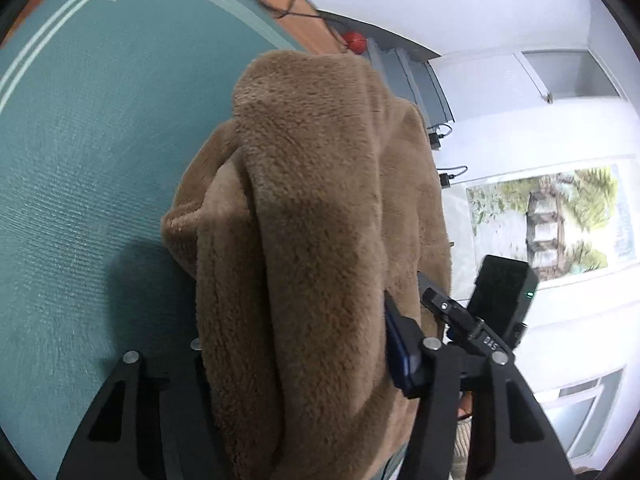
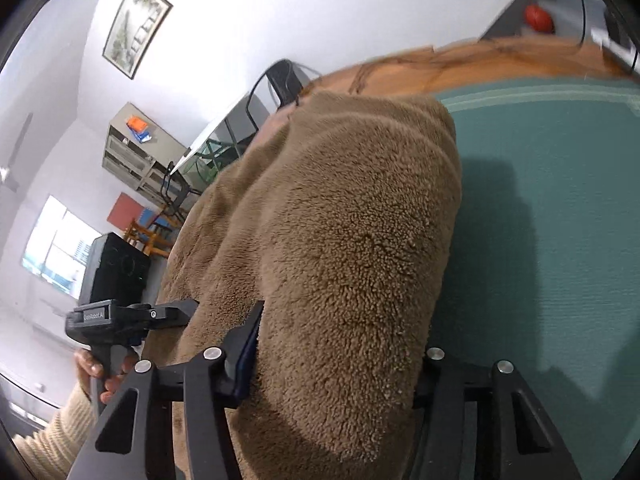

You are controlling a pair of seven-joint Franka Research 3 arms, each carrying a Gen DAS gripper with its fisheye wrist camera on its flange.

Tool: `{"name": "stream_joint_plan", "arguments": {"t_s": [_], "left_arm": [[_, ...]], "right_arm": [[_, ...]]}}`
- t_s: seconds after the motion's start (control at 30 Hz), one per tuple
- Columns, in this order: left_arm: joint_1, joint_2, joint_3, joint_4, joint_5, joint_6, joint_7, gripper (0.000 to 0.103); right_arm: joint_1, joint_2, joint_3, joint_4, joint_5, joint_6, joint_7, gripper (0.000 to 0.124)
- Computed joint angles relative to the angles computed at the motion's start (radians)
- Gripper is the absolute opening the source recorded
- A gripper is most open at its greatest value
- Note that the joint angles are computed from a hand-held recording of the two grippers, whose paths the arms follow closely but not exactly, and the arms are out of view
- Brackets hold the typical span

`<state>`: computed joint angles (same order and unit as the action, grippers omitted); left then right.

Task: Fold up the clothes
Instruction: 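Grasp the fleece bundle with the left gripper and lift it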

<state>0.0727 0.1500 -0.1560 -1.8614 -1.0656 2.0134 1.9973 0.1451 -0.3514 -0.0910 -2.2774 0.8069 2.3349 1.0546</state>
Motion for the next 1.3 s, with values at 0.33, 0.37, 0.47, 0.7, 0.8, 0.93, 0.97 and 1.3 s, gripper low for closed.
{"name": "stream_joint_plan", "arguments": {"t_s": [0.33, 0.37, 0.47, 0.7, 0.8, 0.93, 0.97, 1.3], "left_arm": [[-0.157, -0.198, -0.035, -0.112, -0.104, 0.052, 0.005, 0.061], [-0.188, -0.209, -0.045, -0.122, -0.118, 0.068, -0.002, 0.061], [-0.278, -0.230, -0.077, -0.140, -0.153, 0.117, -0.022, 0.061], [-0.480, -0.136, -0.187, -0.034, -0.135, 0.294, -0.110, 0.061], [-0.543, -0.053, -0.232, 0.040, -0.107, 0.381, -0.158, 0.061], [-0.615, 0.071, -0.280, 0.134, 0.040, 0.493, -0.302, 0.061], [-0.632, 0.102, -0.290, 0.157, 0.091, 0.516, -0.347, 0.061], [-0.729, 0.156, -0.262, 0.271, 0.649, 0.495, -0.776, 0.080]], "right_arm": [[-0.108, -0.372, -0.073, -0.157, -0.165, -0.041, 0.042, 0.056], [-0.129, -0.395, -0.089, -0.157, -0.190, -0.064, 0.044, 0.056], [-0.214, -0.475, -0.146, -0.161, -0.270, -0.153, 0.042, 0.056], [-0.416, -0.518, -0.310, -0.094, -0.391, -0.328, -0.035, 0.056], [-0.472, -0.471, -0.374, -0.054, -0.398, -0.350, -0.088, 0.056], [-0.509, -0.360, -0.456, 0.014, -0.401, -0.400, -0.207, 0.056], [-0.517, -0.333, -0.466, 0.023, -0.400, -0.409, -0.230, 0.056], [-0.665, -0.251, -0.434, 0.016, -0.397, -0.396, -0.371, 0.080]]}}
